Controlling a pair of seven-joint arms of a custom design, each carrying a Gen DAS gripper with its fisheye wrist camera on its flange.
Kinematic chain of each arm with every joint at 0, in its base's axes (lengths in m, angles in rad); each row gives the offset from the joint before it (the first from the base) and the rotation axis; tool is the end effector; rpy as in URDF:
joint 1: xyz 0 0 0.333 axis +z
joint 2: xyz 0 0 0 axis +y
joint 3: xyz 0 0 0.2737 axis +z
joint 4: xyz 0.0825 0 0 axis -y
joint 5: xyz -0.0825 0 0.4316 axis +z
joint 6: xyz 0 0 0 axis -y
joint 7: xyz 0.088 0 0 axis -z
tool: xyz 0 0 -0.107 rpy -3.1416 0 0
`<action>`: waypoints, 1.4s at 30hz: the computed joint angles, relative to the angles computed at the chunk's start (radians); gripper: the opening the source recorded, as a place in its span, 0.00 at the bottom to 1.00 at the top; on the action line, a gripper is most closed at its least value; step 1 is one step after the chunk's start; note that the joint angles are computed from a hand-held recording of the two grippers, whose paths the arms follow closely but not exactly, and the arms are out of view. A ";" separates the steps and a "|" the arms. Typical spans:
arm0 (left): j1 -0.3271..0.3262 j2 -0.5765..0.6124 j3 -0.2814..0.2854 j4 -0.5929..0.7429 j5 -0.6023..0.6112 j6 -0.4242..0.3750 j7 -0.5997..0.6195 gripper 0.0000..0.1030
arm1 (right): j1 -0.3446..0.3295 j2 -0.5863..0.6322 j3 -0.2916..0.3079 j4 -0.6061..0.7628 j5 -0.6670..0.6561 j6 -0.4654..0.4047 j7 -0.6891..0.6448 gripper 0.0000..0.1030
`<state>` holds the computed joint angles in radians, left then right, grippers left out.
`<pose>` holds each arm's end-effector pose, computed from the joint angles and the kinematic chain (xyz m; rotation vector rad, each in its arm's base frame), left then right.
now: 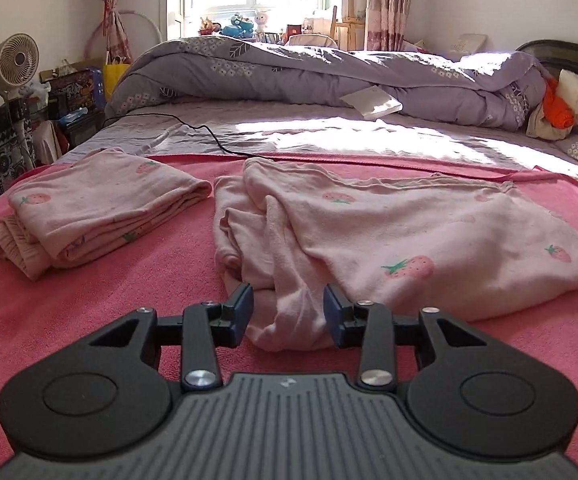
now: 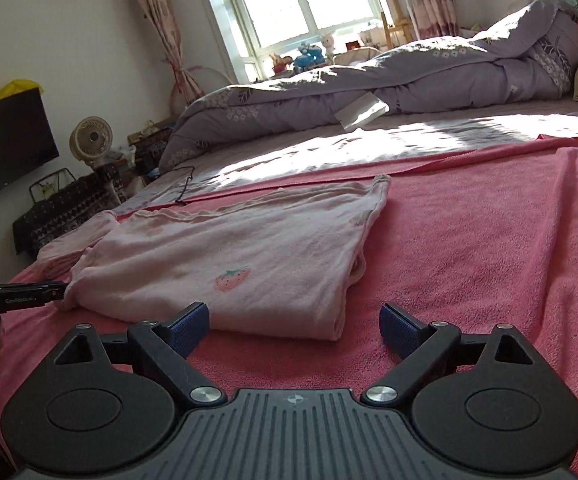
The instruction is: Fold clothes
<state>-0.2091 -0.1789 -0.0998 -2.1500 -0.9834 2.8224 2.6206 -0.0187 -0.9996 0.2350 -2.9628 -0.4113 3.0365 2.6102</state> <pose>0.5760 -0.1423 0.5001 -1.1901 2.1260 -1.2065 0.3715 0.0995 0.4683 -1.1578 1.8001 -0.7479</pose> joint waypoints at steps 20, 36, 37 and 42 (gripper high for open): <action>0.023 -0.049 0.006 -0.063 0.049 0.021 -0.043 0.13 | -0.040 0.003 0.088 0.020 -0.139 -0.061 0.131 0.85; -0.031 0.046 0.027 0.056 -0.021 0.014 -0.010 0.49 | -0.037 0.012 0.076 0.018 -0.124 -0.040 0.115 0.89; -0.010 0.069 0.000 0.067 0.064 0.021 -0.091 0.28 | -0.037 0.011 0.077 0.018 -0.123 -0.039 0.115 0.89; 0.013 0.047 0.000 0.046 -0.079 -0.036 -0.021 0.10 | -0.041 0.007 0.076 0.009 -0.117 -0.021 0.118 0.89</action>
<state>-0.1965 -0.1320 -0.0999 -2.1042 -1.0620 2.7865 2.5997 -0.0593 -0.9930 0.3112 -2.9538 -0.5282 3.0160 2.7283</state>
